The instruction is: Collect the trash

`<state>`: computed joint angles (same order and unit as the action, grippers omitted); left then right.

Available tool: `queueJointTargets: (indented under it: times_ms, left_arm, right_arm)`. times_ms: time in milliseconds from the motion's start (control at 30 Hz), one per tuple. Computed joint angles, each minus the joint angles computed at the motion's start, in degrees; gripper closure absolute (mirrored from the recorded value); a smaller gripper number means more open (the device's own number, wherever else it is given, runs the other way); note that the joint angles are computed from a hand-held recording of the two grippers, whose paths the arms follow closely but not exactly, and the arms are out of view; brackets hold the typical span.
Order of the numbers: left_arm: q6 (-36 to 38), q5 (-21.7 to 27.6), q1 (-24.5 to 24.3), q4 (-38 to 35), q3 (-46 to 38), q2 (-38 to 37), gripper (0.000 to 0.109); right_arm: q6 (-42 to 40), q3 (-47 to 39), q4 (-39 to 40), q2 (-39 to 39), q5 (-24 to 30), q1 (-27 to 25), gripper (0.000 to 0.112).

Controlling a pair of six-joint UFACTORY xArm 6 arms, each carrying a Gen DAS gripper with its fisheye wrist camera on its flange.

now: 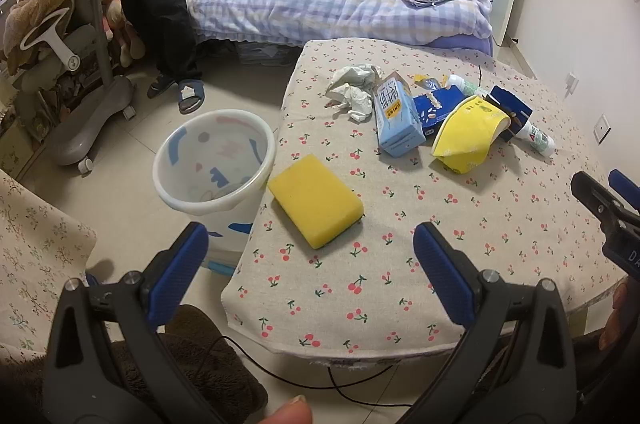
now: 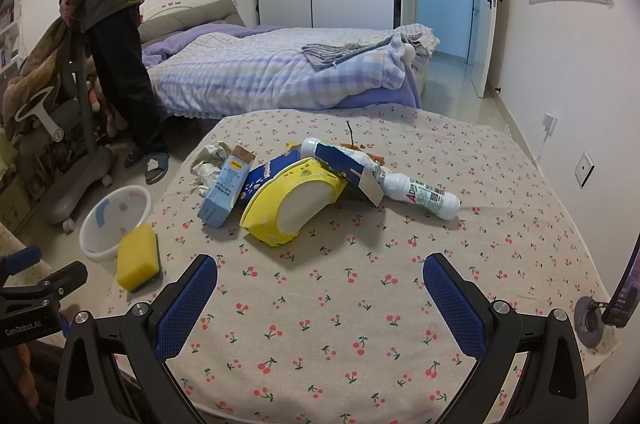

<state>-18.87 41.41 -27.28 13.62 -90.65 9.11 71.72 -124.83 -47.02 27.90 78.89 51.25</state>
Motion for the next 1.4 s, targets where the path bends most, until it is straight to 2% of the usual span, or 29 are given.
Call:
queueJointTargets:
  times_ms: [767,1400]
  left_arm:
    - [0.0,0.4,0.3,-0.2,-1.0,0.4,0.007]
    - [-2.1,3.4,0.5,0.6,-6.5,3.8,0.007]
  right_arm:
    - [-0.4,-0.2,0.0,-0.1,-0.1,-0.1,0.009]
    - [-3.6,1.2,7.2,-2.2,-1.4,-2.5,0.009]
